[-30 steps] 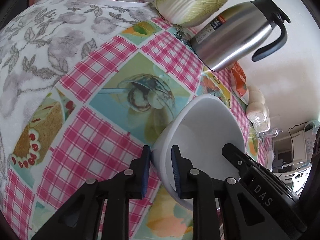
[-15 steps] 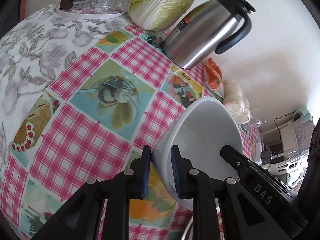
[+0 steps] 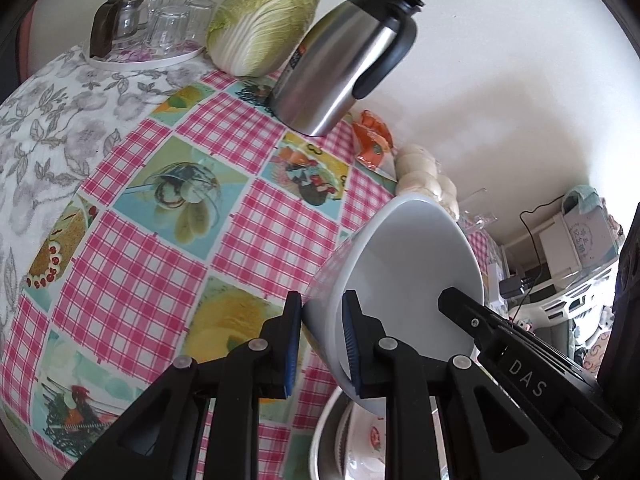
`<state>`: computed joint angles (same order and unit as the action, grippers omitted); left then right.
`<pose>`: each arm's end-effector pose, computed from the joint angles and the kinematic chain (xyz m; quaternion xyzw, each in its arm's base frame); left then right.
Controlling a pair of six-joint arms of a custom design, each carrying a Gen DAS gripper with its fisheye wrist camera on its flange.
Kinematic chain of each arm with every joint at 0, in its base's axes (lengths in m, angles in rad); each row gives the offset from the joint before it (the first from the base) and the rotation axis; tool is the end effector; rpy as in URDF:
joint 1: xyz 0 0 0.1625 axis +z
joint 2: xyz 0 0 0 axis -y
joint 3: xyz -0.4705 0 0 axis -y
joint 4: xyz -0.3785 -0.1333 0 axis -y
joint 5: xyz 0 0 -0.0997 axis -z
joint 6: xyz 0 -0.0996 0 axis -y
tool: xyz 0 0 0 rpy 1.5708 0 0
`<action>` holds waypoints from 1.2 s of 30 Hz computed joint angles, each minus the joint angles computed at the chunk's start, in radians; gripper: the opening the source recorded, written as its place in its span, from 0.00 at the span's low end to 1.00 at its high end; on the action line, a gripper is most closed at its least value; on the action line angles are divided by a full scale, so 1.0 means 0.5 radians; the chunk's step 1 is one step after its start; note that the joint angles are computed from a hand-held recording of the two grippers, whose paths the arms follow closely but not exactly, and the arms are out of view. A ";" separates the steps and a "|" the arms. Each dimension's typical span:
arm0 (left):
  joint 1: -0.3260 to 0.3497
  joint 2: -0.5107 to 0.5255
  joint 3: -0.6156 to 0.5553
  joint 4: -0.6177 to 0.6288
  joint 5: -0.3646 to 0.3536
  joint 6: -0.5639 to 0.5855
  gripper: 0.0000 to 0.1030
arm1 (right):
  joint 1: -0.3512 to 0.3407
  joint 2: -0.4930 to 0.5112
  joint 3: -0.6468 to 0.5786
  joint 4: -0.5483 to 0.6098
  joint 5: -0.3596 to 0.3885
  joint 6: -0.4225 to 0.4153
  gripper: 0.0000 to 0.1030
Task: Organize plates and bowls
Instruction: 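Carry the small white square bowl with the right gripper over the basin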
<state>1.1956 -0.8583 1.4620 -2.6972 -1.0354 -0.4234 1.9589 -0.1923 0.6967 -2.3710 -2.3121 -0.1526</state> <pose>-0.1029 -0.7637 0.2792 -0.0908 0.9297 -0.3289 0.1386 0.4055 -0.8173 0.0283 0.1948 -0.9027 0.1785 0.3397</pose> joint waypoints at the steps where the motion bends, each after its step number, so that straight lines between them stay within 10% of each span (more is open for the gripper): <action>1: -0.008 -0.002 0.007 -0.007 -0.003 0.005 0.21 | 0.000 -0.022 0.031 -0.015 0.000 -0.003 0.10; 36: -0.285 0.067 0.091 -0.090 0.056 0.157 0.21 | -0.042 -0.539 0.677 -0.230 -0.088 0.051 0.10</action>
